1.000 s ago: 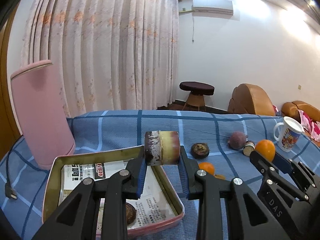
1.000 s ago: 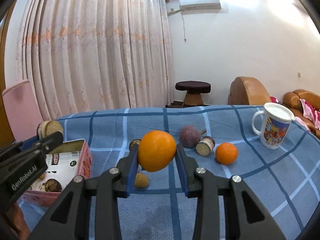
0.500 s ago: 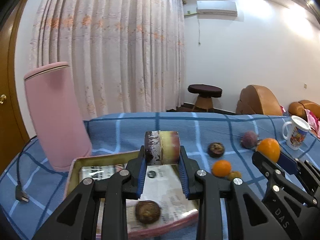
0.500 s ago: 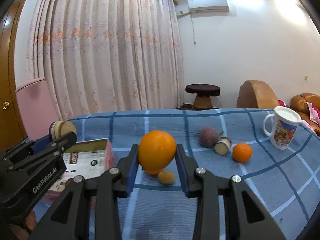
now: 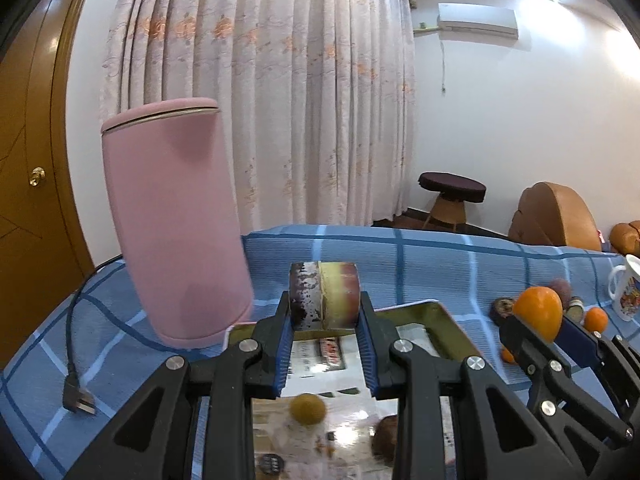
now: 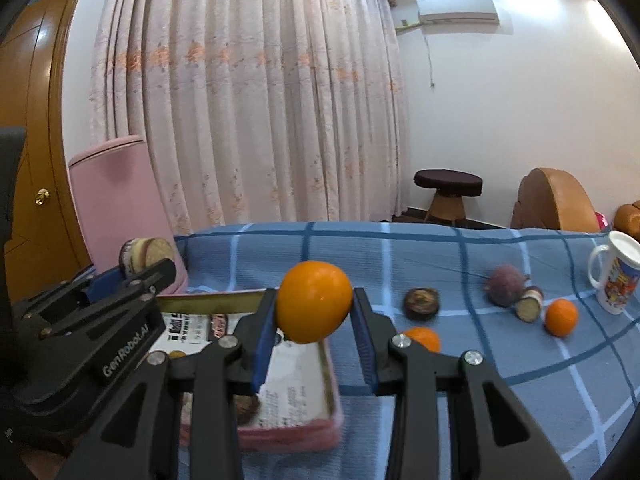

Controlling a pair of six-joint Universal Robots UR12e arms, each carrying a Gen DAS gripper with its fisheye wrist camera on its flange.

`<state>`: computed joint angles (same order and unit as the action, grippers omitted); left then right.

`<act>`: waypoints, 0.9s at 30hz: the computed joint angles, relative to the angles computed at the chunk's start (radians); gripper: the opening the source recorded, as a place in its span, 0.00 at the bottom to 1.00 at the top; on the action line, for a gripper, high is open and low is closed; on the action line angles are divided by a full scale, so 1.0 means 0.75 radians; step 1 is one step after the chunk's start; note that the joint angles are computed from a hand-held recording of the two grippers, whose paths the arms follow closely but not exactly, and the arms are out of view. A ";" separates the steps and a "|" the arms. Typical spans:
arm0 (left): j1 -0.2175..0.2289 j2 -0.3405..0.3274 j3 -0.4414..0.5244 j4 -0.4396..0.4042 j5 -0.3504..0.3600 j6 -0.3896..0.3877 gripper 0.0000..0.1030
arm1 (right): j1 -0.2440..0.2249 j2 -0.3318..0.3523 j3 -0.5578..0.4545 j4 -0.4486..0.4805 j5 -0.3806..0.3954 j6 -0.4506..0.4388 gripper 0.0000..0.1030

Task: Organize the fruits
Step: 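Carry the cut fruit cylinder and orange over the tin box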

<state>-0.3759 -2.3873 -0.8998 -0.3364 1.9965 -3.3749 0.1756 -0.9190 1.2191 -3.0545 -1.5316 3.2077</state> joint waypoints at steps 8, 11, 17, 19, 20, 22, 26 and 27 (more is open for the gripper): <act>0.012 -0.005 0.020 -0.100 0.015 -0.063 0.30 | 0.006 0.060 -0.110 0.133 0.044 0.014 0.38; 0.017 -0.011 0.034 -0.137 0.014 -0.077 0.30 | 0.008 0.081 -0.149 0.177 0.055 0.020 0.38; 0.015 -0.030 0.074 -0.229 0.035 -0.086 0.30 | -0.001 0.104 -0.194 0.281 0.118 0.025 0.38; 0.015 -0.034 0.084 -0.272 0.038 -0.092 0.30 | -0.005 0.111 -0.210 0.326 0.142 0.008 0.38; 0.016 -0.035 0.086 -0.285 0.036 -0.094 0.30 | -0.006 0.113 -0.214 0.342 0.151 0.003 0.38; 0.017 -0.038 0.093 -0.312 0.031 -0.101 0.30 | -0.010 0.116 -0.222 0.370 0.183 0.000 0.38; 0.018 -0.041 0.099 -0.341 0.030 -0.109 0.30 | -0.016 0.120 -0.234 0.413 0.223 -0.002 0.38; 0.019 -0.043 0.103 -0.350 0.028 -0.110 0.30 | -0.019 0.121 -0.236 0.423 0.237 -0.002 0.38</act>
<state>-0.3619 -2.4193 -0.8228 -0.5986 2.0178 -3.4577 0.1616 -0.8283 1.0421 -2.7373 -1.3539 3.2060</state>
